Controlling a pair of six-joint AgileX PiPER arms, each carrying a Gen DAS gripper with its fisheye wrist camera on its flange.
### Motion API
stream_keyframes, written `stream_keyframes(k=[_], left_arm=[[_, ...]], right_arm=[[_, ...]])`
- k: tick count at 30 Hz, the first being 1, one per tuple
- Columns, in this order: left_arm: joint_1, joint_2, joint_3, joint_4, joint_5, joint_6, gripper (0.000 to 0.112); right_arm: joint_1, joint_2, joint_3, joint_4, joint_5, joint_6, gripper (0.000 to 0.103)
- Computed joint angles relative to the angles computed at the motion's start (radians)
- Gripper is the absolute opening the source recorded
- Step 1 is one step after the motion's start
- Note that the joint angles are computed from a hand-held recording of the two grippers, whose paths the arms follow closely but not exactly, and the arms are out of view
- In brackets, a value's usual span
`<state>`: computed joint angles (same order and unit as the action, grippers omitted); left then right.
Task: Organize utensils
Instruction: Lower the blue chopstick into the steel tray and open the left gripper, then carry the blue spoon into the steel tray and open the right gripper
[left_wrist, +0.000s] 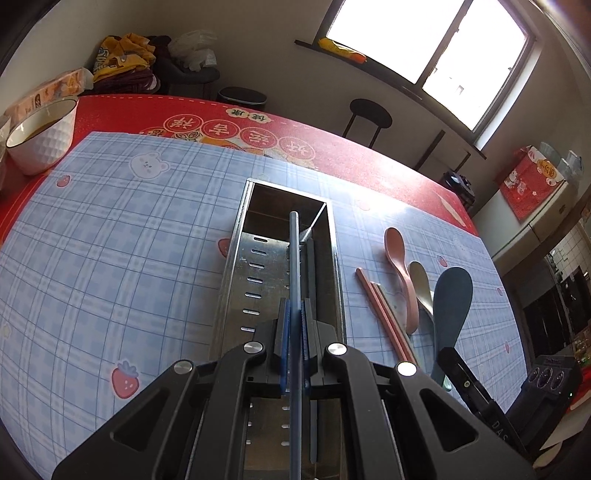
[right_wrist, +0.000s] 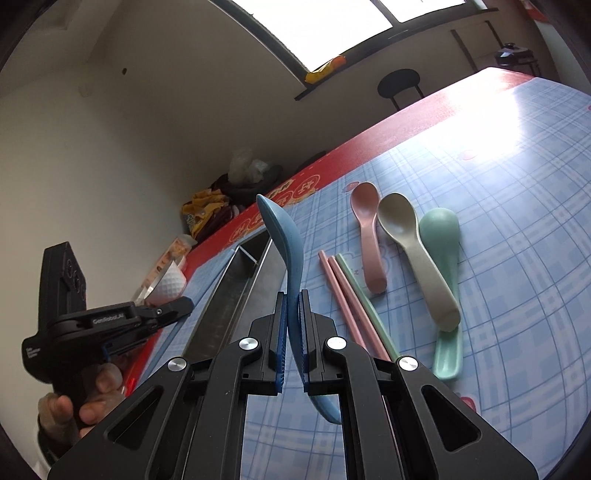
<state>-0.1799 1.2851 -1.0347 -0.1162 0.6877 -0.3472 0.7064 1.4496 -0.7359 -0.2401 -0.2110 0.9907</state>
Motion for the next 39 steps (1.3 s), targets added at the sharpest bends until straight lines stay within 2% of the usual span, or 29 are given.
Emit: stream_keyframes(k=[3, 6, 12, 21, 28, 31, 36, 39], left_arm=[[0.021, 0.06, -0.049, -0.045, 0.031, 0.036, 0.006], [0.012, 0.113, -0.095, -0.013, 0.068, 0.015, 0.006], [-0.009, 0.184, -0.139, 0.031, 0.112, -0.024, 0.006], [-0.068, 0.227, -0.172, 0.112, 0.151, -0.042, 0.006], [-0.083, 0.133, -0.098, 0.126, 0.086, 0.018, 0.009], [-0.099, 0.056, -0.035, 0.171, 0.043, 0.026, 0.016], [-0.154, -0.101, 0.121, 0.396, -0.05, -0.056, 0.039], [-0.183, -0.184, 0.22, 0.594, -0.087, -0.187, 0.049]], right_arm=[[-0.014, 0.0, 0.013, -0.055, -0.027, 0.062, 0.006], [-0.032, 0.004, 0.021, -0.147, -0.048, 0.155, 0.006], [-0.044, 0.003, 0.032, -0.163, -0.063, 0.176, 0.006], [-0.059, 0.001, 0.04, -0.205, -0.073, 0.222, 0.006], [-0.063, -0.004, 0.048, -0.21, -0.08, 0.229, 0.006], [-0.073, -0.005, 0.055, -0.238, -0.091, 0.264, 0.006], [-0.083, -0.009, 0.059, -0.277, -0.095, 0.305, 0.006], [-0.067, -0.015, 0.054, -0.226, -0.074, 0.242, 0.006]])
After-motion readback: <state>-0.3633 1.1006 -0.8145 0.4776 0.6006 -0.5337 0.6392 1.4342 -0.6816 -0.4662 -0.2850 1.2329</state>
